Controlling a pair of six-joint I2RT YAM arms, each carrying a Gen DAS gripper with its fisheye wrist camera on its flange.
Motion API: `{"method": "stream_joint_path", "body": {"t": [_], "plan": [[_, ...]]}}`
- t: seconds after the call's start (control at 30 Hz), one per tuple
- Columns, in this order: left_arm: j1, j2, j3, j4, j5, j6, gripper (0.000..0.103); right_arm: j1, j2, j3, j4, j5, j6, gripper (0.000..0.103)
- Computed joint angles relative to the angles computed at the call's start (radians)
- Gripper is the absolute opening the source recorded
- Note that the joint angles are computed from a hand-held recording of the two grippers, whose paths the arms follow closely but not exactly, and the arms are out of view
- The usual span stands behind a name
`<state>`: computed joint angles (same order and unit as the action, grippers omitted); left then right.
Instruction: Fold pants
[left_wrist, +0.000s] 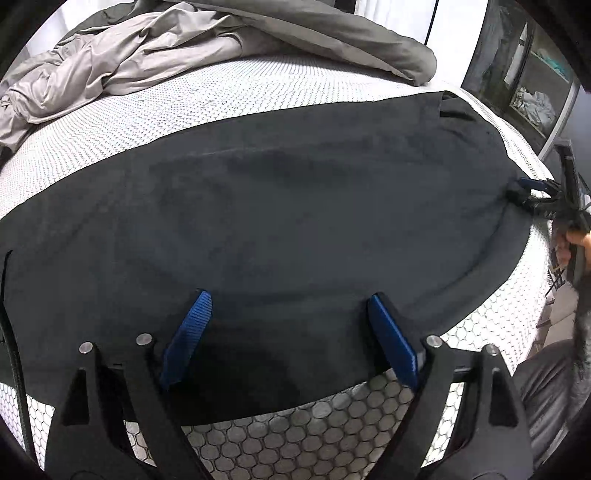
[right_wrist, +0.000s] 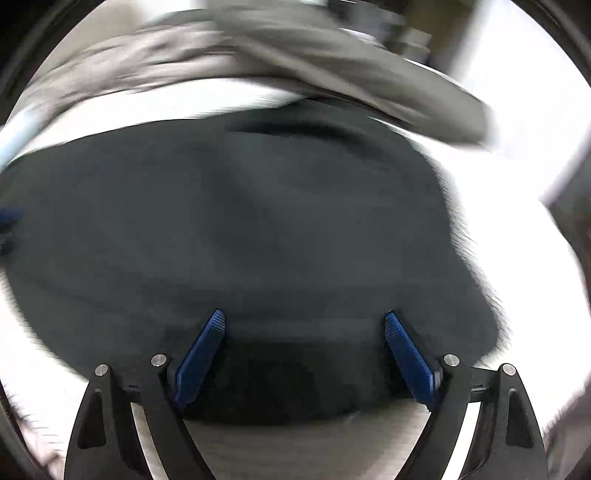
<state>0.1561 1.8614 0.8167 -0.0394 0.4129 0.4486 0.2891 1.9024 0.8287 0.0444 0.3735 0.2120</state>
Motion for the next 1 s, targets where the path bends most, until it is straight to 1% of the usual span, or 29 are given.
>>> {"method": "stream_joint_path", "body": {"t": [0.03, 0.07, 0.1, 0.13, 0.17, 0.23, 0.3, 0.4, 0.43, 0.47, 0.53, 0.57, 0.6, 0.63, 0.67, 0.7, 0.73, 0.77, 0.8, 0.83, 0.87, 0.9, 0.97, 1.0], "plan": [[0.006, 0.015, 0.02, 0.001, -0.003, 0.004, 0.086, -0.026, -0.024, -0.032, 0.026, -0.032, 0.005, 0.089], [0.017, -0.009, -0.01, 0.008, -0.007, 0.012, 0.086, -0.037, -0.051, -0.058, 0.041, -0.047, 0.002, 0.089], [0.017, -0.035, -0.03, 0.012, -0.012, 0.004, 0.086, -0.029, -0.067, -0.067, 0.05, -0.038, -0.004, 0.089], [0.021, -0.052, -0.031, 0.006, 0.006, 0.0, 0.086, -0.008, -0.092, -0.081, 0.062, -0.025, -0.012, 0.089], [0.026, -0.056, -0.01, -0.014, 0.035, 0.005, 0.086, 0.017, -0.116, -0.086, 0.07, -0.031, -0.008, 0.089], [0.009, -0.011, 0.111, -0.063, 0.046, 0.008, 0.087, 0.052, -0.129, -0.061, 0.074, -0.07, 0.003, 0.089], [-0.044, 0.01, 0.177, -0.09, 0.009, -0.014, 0.088, 0.116, -0.078, 0.02, 0.046, -0.089, 0.02, 0.089], [-0.093, 0.163, 0.374, -0.202, -0.049, -0.022, 0.088, 0.163, 0.089, 0.212, -0.058, -0.111, -0.029, 0.089], [-0.093, 0.234, 0.456, -0.249, -0.075, -0.02, 0.088, 0.171, 0.143, 0.268, -0.103, -0.094, -0.045, 0.089], [-0.083, 0.276, 0.488, -0.264, -0.081, -0.026, 0.088, 0.171, 0.166, 0.288, -0.125, -0.094, -0.059, 0.089], [-0.045, 0.286, 0.474, -0.238, -0.012, -0.002, 0.088, 0.169, 0.127, 0.24, -0.109, -0.085, -0.067, 0.089], [-0.032, 0.28, 0.467, -0.238, -0.005, 0.015, 0.088, 0.153, 0.082, 0.19, -0.104, -0.04, -0.065, 0.087], [-0.017, 0.273, 0.456, -0.231, -0.002, 0.019, 0.088, 0.121, 0.022, 0.115, -0.073, -0.017, -0.062, 0.087], [-0.005, 0.275, 0.455, -0.232, 0.008, 0.016, 0.088, 0.099, 0.001, 0.073, -0.063, 0.053, -0.042, 0.089], [0.003, 0.279, 0.458, -0.237, 0.018, 0.018, 0.088, 0.083, 0.003, 0.071, -0.102, 0.135, -0.006, 0.089], [0.006, 0.276, 0.456, -0.238, 0.022, 0.016, 0.088, 0.046, -0.017, 0.039, -0.1, 0.128, 0.024, 0.092], [0.007, 0.266, 0.446, -0.235, 0.017, 0.014, 0.088, 0.014, -0.055, -0.011, -0.052, 0.051, 0.044, 0.092], [0.004, 0.253, 0.439, -0.235, 0.004, 0.008, 0.087, 0.016, -0.082, -0.037, -0.036, 0.046, 0.061, 0.092], [-0.001, 0.234, 0.432, -0.239, -0.011, -0.006, 0.086, 0.039, -0.099, -0.036, -0.053, 0.074, 0.07, 0.091], [-0.002, 0.211, 0.431, -0.256, -0.007, -0.022, 0.086, 0.065, -0.119, -0.035, -0.066, 0.105, 0.074, 0.091], [0.005, 0.199, 0.435, -0.26, 0.019, -0.028, 0.086, 0.071, -0.133, -0.022, -0.053, 0.117, 0.048, 0.091], [0.008, 0.171, 0.428, -0.252, 0.064, -0.04, 0.086, 0.115, -0.146, -0.012, -0.05, 0.136, 0.059, 0.091], [-0.024, 0.169, 0.452, -0.233, 0.083, -0.07, 0.091, 0.179, -0.125, 0.069, -0.064, 0.141, 0.071, 0.091], [-0.045, 0.189, 0.492, -0.25, 0.074, -0.079, 0.091, 0.192, -0.098, 0.115, -0.079, 0.119, 0.075, 0.092]]}}
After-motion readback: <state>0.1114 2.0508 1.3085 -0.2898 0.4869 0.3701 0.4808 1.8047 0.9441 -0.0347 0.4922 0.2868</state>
